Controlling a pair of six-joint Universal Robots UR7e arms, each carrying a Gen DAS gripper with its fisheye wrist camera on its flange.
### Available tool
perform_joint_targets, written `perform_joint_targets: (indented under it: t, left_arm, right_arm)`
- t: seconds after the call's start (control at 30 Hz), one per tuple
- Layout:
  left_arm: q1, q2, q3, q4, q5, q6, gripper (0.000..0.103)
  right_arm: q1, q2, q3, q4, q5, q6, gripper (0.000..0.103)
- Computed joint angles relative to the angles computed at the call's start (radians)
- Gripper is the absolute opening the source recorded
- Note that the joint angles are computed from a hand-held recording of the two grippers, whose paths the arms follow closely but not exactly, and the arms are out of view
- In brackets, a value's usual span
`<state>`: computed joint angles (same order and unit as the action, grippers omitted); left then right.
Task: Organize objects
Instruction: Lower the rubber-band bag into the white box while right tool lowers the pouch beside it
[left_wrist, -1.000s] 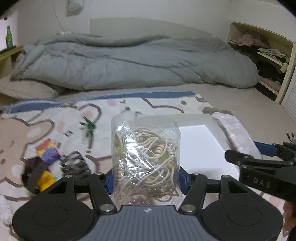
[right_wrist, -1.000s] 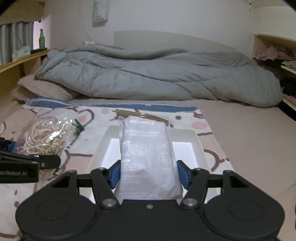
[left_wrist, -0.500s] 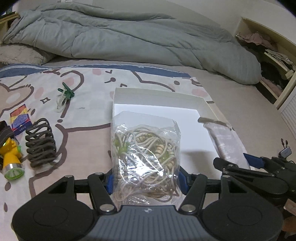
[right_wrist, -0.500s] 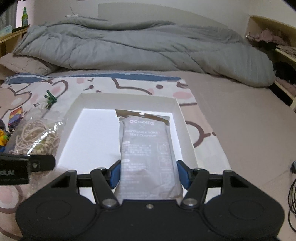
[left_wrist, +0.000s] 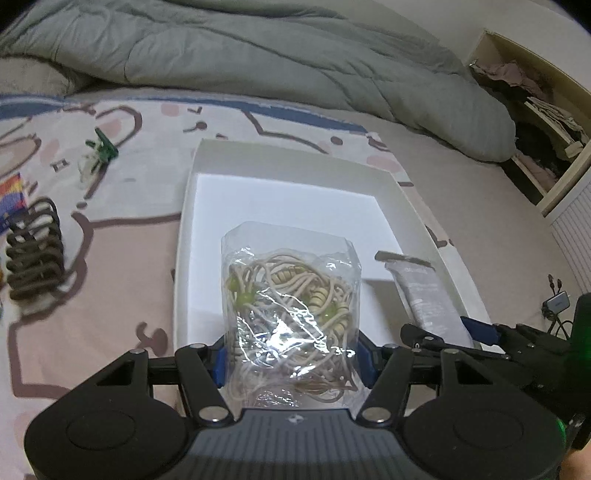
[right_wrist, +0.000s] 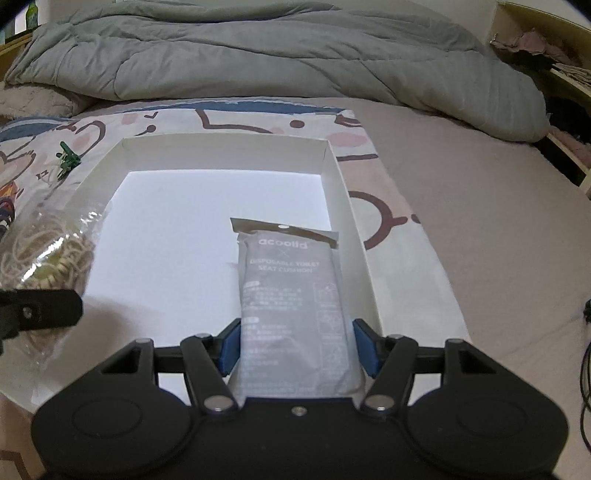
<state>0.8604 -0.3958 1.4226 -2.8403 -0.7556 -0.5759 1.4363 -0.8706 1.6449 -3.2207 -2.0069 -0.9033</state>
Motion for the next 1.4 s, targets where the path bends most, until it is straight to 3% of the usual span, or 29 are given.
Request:
perform_joint_targets:
  t: [0.1, 0.3, 0.47, 0.63, 0.8, 0.9, 1.03, 1.07, 1.2, 1.4]
  left_arm:
    - [0.001, 0.008, -0.01, 0.012, -0.006, -0.01, 0.063]
    - [-0.001, 0.022, -0.029, 0.048, 0.0, -0.033, 0.063]
    - [-0.004, 0.041, -0.056, 0.071, -0.021, -0.058, 0.062]
    - [-0.005, 0.055, -0.073, 0.079, -0.05, -0.114, 0.063]
    - [0.002, 0.04, -0.057, 0.078, -0.108, -0.153, 0.077]
    - [-0.007, 0.033, -0.044, 0.083, -0.065, -0.121, 0.076]
    - [-0.012, 0.027, -0.025, 0.059, -0.02, -0.066, 0.068]
    - [-0.011, 0.024, -0.019, 0.046, -0.02, -0.054, 0.061]
    - [0.0, 0.016, -0.019, 0.066, -0.042, -0.052, 0.05]
    - [0.019, 0.042, -0.055, 0.134, -0.097, -0.04, 0.049]
  right_arm:
    - [-0.001, 0.012, 0.003, -0.046, -0.014, -0.032, 0.07]
    - [-0.006, -0.049, 0.042, -0.009, 0.041, 0.038, 0.079]
    - [-0.002, -0.103, 0.076, 0.008, 0.067, 0.116, 0.079]
    - [0.005, -0.117, 0.08, 0.01, 0.037, 0.191, 0.073]
    - [-0.005, -0.13, 0.077, 0.026, 0.045, 0.261, 0.073]
    - [-0.009, -0.135, 0.081, 0.033, 0.051, 0.265, 0.073]
    - [-0.009, -0.133, 0.086, 0.026, 0.046, 0.25, 0.073]
    - [-0.009, -0.135, 0.087, 0.026, 0.048, 0.251, 0.073]
    - [-0.011, -0.142, 0.094, 0.027, 0.06, 0.256, 0.073]
    - [-0.012, -0.144, 0.095, 0.04, 0.067, 0.263, 0.073]
